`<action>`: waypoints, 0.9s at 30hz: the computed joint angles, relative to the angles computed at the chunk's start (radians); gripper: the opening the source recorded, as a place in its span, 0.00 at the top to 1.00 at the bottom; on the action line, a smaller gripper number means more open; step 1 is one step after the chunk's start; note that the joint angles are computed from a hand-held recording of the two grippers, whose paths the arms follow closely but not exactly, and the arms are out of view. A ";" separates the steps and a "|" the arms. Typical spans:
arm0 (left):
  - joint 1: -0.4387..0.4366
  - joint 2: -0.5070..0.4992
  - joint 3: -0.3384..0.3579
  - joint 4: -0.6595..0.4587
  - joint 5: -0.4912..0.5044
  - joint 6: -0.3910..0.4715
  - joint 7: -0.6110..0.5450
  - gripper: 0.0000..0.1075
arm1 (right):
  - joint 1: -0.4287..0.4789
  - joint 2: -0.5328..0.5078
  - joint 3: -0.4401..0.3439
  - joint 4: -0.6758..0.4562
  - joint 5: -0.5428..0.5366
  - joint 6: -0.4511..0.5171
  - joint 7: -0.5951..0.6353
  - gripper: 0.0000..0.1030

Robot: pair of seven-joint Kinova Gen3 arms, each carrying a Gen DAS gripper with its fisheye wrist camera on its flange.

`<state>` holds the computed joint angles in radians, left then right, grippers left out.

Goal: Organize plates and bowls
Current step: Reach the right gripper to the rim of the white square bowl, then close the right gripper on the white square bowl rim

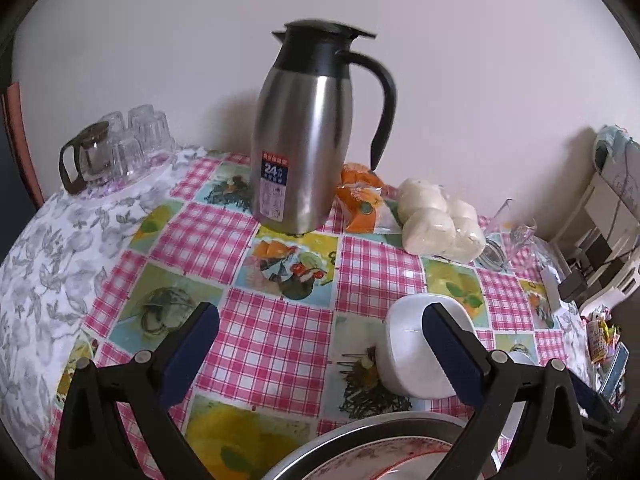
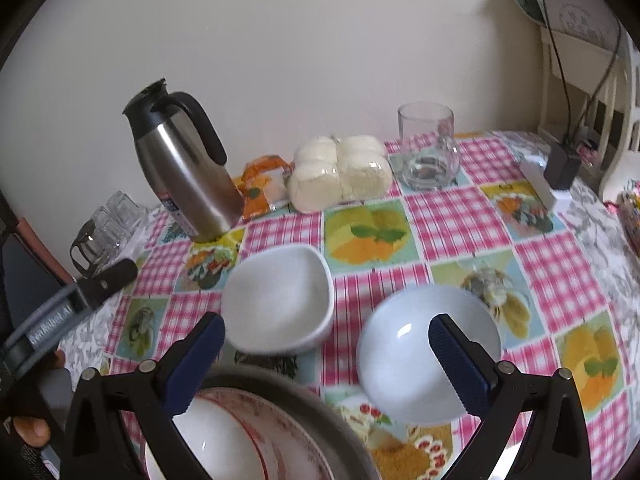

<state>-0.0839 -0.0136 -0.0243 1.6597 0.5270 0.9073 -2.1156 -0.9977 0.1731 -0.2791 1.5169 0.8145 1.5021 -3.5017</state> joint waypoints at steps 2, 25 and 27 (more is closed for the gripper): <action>0.012 0.020 0.014 -0.017 -0.051 -0.002 0.054 0.06 | 0.022 -0.001 0.010 -0.012 -0.009 -0.013 0.043 0.00; -0.005 0.239 0.089 -0.188 -0.068 0.282 0.038 0.43 | 0.220 0.085 0.115 -0.083 -0.311 -0.170 0.447 0.53; -0.006 0.249 0.095 -0.196 -0.061 0.299 0.028 0.45 | 0.221 0.087 0.119 -0.081 -0.314 -0.177 0.453 0.63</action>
<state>-0.0897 0.2352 0.0705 1.4639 0.4656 1.2062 -2.0875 -0.7768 0.2600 -0.1600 1.4357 0.5002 1.3247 -3.0483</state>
